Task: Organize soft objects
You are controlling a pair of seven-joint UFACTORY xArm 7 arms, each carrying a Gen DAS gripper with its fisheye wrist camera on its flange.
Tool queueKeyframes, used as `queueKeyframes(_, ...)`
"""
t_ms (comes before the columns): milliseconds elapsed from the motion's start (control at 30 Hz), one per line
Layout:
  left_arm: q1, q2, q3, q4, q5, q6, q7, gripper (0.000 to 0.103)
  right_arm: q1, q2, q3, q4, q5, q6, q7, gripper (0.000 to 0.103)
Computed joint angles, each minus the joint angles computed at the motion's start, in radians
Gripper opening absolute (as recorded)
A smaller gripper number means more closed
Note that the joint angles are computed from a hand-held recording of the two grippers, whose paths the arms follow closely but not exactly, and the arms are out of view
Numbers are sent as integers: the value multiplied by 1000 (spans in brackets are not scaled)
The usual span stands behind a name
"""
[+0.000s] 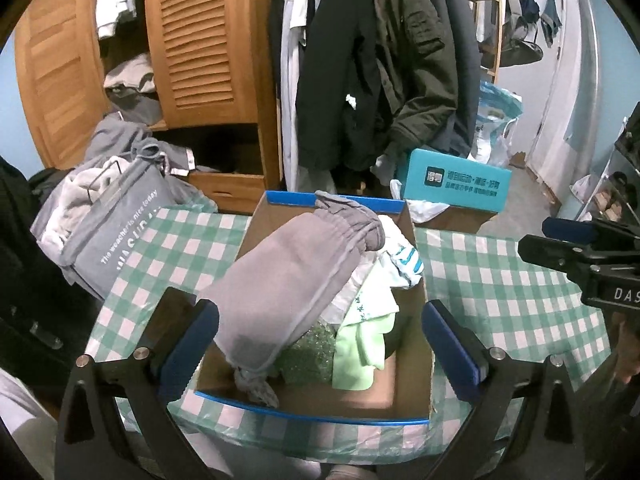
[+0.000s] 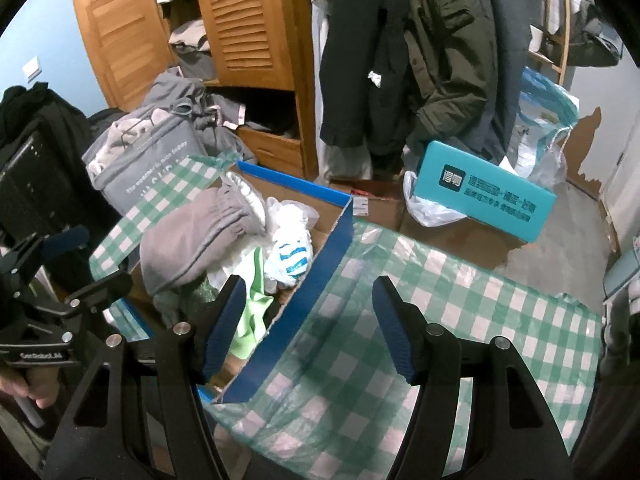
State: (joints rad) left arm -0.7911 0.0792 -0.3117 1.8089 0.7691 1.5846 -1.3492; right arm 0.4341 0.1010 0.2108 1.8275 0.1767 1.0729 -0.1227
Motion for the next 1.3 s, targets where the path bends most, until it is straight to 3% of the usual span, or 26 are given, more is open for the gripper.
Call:
queueKeyframes(200, -42, 65, 9, 80, 47, 12, 46, 102, -15, -26, -7, -38, 16, -18, -6, 65)
queueKeyframes(500, -120, 131, 73, 170, 67, 38, 116, 102, -29, -26, -11, -52, 26, -9, -17, 65)
queueKeyframes(1300, -61, 74, 53, 97, 9, -14, 44, 102, -30, -27, -11, -55, 27, -14, -20, 66)
